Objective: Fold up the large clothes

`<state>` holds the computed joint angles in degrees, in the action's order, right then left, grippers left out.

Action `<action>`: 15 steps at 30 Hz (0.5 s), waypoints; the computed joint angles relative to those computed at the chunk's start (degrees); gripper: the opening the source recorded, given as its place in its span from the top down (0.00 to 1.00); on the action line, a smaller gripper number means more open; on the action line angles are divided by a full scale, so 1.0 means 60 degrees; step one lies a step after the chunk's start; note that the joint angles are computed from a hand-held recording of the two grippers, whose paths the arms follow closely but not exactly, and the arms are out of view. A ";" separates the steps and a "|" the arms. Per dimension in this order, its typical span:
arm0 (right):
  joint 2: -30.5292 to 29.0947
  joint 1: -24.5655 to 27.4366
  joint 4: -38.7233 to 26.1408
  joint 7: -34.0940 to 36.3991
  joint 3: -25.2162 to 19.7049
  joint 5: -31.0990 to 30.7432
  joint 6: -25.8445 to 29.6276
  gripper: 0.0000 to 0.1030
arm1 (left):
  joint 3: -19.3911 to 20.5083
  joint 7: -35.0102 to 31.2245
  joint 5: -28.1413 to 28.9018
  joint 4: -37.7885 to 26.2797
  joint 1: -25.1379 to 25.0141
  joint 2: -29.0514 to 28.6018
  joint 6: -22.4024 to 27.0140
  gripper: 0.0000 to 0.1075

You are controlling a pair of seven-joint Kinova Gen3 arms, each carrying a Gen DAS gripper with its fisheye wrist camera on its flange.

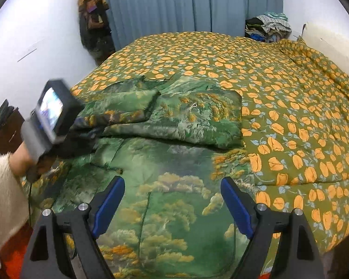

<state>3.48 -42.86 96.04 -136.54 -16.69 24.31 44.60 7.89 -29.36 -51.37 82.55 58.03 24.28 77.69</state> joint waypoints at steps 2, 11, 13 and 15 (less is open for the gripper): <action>0.0248 0.0722 -0.0202 0.0665 -0.0326 -0.0697 -0.0400 0.16 | 0.0222 0.0476 0.0218 0.0469 -0.0178 -0.0570 -0.0092 0.20; 0.3818 0.2855 -0.3302 0.2632 -0.1731 -0.4191 -0.1596 0.16 | 0.0550 0.3872 0.1008 0.2782 -0.0421 -0.3159 -0.0089 0.18; 0.4668 0.2176 -0.4187 0.3214 -0.0897 -0.4932 -0.1587 0.16 | 0.1054 0.4574 0.1044 0.3217 -0.0734 -0.3489 0.0090 0.18; 0.5271 0.1398 -0.5072 0.3385 -0.0012 -0.5267 -0.1123 0.17 | 0.1327 0.4899 0.1135 0.3497 -0.1020 -0.3591 0.0083 0.18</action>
<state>35.11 -34.47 65.60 -116.23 -16.76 -7.29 37.86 15.85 0.03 -44.56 103.53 51.91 2.73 78.18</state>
